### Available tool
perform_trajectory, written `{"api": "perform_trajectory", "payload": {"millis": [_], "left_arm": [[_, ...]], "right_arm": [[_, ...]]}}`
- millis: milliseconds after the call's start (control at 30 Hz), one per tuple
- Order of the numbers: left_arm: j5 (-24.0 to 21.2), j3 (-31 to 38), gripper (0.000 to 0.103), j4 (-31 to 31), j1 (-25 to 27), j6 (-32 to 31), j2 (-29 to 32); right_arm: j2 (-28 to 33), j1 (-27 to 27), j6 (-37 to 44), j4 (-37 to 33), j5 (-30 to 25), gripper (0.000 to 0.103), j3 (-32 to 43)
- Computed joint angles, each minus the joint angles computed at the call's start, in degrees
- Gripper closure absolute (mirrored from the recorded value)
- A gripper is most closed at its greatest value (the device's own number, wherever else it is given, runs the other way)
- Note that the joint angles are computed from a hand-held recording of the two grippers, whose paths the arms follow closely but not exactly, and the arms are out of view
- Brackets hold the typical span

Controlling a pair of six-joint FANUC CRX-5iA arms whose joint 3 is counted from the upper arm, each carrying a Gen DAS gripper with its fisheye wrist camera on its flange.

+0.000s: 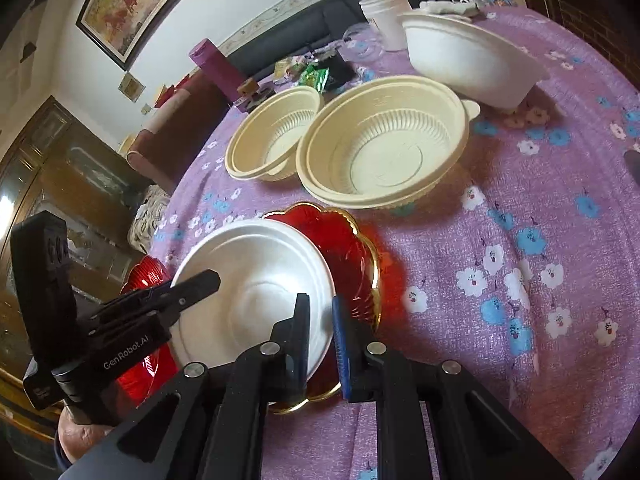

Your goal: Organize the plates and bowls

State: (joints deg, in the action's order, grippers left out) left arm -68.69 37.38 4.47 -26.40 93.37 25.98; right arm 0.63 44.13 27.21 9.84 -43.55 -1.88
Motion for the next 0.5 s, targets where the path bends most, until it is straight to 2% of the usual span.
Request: {"api": "perform_trajectory", "payload": {"millis": [100, 167, 233, 300, 333, 367, 433, 500], "left_arm": [[-0.76, 1.2, 0.089, -1.26, -0.41, 0.88, 0.64], [-0.79, 1.35, 0.094, -2.01, -0.58, 1.38, 0.56], [0.22, 0.54, 0.094, -1.4, -0.28, 1.81, 0.11], [0.44, 0.27, 0.095, -0.01, 0.12, 1.5, 0.14], [0.46, 0.31, 0.095, 0.01, 0.11, 1.51, 0.2], [0.39, 0.41, 0.095, -0.01, 0.07, 1.53, 0.3], [0.45, 0.05, 0.095, 1.47, 0.35, 1.32, 0.48], [0.6, -0.17, 0.095, 2.48, 0.34, 0.88, 0.62]], "right_arm": [[0.35, -1.19, 1.83, -3.88, 0.18, 0.087, 0.48], [-0.46, -1.73, 2.85, -5.87, 1.3, 0.086, -0.16], [-1.56, -1.54, 2.07, -4.66, 2.27, 0.085, -1.43], [-2.2, -0.97, -0.54, -1.03, 2.42, 0.07, -2.55], [-2.27, -0.96, -1.13, -0.07, 2.7, 0.055, -2.86], [-2.28, -0.96, -1.92, 0.6, 2.75, 0.048, -3.1], [-2.44, -1.23, -2.79, 0.99, 4.1, 0.048, -3.96], [-2.43, -2.1, 0.07, -2.64, 5.73, 0.048, -3.73]]}}
